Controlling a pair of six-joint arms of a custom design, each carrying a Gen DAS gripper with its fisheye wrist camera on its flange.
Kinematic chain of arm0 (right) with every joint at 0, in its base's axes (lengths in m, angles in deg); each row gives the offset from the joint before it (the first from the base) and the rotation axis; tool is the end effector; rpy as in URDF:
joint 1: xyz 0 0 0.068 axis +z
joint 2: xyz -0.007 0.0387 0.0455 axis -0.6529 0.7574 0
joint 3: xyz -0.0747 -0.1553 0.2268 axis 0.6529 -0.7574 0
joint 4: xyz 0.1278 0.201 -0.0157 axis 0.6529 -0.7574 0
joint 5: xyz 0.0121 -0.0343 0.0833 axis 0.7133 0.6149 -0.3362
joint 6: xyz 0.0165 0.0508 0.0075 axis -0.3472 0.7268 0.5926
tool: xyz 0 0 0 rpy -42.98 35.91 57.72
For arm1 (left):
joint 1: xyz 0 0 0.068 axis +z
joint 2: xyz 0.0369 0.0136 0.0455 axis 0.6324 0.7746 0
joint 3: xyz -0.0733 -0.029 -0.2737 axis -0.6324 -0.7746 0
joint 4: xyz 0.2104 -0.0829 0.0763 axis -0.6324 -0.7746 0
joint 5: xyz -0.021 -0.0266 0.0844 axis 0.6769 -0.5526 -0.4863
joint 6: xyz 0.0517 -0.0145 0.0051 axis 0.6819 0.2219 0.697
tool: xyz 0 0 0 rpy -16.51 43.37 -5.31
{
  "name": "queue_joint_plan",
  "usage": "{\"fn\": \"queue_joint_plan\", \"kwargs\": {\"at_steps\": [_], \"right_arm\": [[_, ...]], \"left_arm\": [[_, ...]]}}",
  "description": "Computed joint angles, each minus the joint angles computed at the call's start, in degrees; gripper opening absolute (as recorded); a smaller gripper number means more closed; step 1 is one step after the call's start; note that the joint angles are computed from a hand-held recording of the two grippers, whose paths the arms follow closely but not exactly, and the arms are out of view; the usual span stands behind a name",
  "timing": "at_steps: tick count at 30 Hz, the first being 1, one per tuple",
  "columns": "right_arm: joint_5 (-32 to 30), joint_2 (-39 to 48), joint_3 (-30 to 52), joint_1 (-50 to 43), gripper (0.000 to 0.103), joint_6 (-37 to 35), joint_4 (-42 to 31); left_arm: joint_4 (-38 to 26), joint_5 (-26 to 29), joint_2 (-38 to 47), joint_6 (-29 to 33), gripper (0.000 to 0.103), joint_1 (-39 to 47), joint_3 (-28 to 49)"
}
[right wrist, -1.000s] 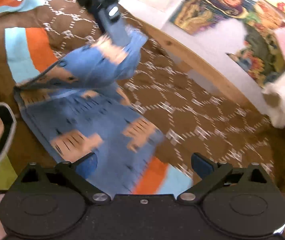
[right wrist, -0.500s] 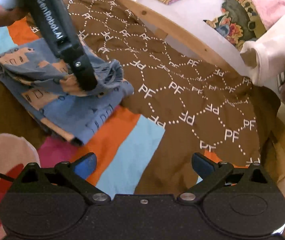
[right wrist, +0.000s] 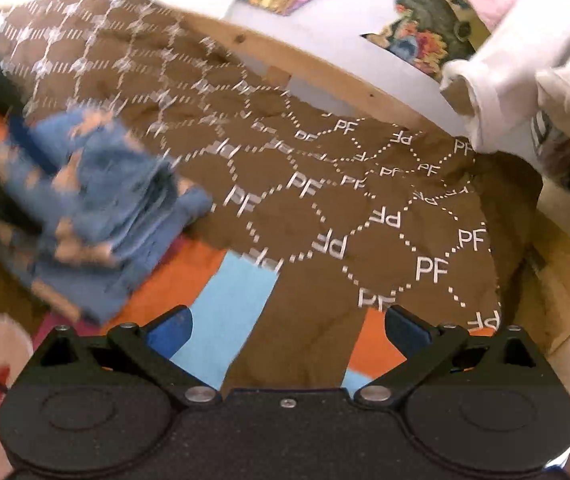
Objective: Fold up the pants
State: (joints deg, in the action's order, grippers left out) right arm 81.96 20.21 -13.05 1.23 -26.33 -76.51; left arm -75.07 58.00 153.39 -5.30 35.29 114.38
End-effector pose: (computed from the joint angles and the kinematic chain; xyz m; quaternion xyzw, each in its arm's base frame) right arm 0.1705 0.1288 0.1763 -0.2375 0.8461 -0.0952 0.4676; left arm 0.2101 -0.0272 0.2133 0.2907 0.8885 -0.1116 0.3371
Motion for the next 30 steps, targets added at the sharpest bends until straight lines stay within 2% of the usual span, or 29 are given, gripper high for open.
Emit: {"fn": "queue_joint_plan", "kwargs": {"at_steps": [1,2,5,9,14,21,23,26,27,29,30], "right_arm": [[-4.66,-0.64,1.52,-2.59,0.102,0.67,-1.47],[-10.24,-1.04,3.02,-5.34,0.102,1.74,-2.65],[-20.25,0.65,7.47,-9.69,0.102,5.84,-4.69],[-33.86,6.80,14.03,-13.65,0.102,10.66,-7.20],[-37.83,12.61,17.96,-12.55,0.102,10.73,-5.84],[-44.20,17.67,21.61,-13.64,0.099,10.50,-4.63],[-45.39,18.80,22.55,-13.96,0.087,10.78,-4.78],[-45.99,19.44,23.02,-14.15,0.073,11.44,-4.67],[-46.34,19.69,23.18,-14.21,0.069,11.58,-4.65],[-46.14,19.97,23.35,-14.10,0.048,11.73,-4.72],[-45.50,20.01,23.30,-13.94,0.045,11.71,-4.73]], "left_arm": [[0.35,-0.45,-0.88,0.21,0.084,-0.06,-0.84],[1.44,-1.46,-1.84,0.06,0.087,-0.58,-1.92],[4.12,-3.69,-3.32,0.28,0.091,-2.44,-3.88],[7.39,-8.23,-4.41,-0.33,0.100,-5.76,-5.85],[11.32,-12.74,-4.66,0.33,0.103,-8.44,-8.08],[11.85,-13.84,-4.83,0.38,0.103,-8.97,-8.69],[10.96,-13.37,-5.28,0.20,0.102,-8.59,-8.50],[9.54,-10.94,-5.79,0.79,0.094,-7.28,-8.14],[9.34,-10.48,-5.96,1.16,0.088,-7.05,-8.25],[8.79,-9.87,-6.13,2.41,0.078,-7.06,-8.41],[8.63,-9.82,-6.09,2.84,0.071,-7.24,-8.48]]}}
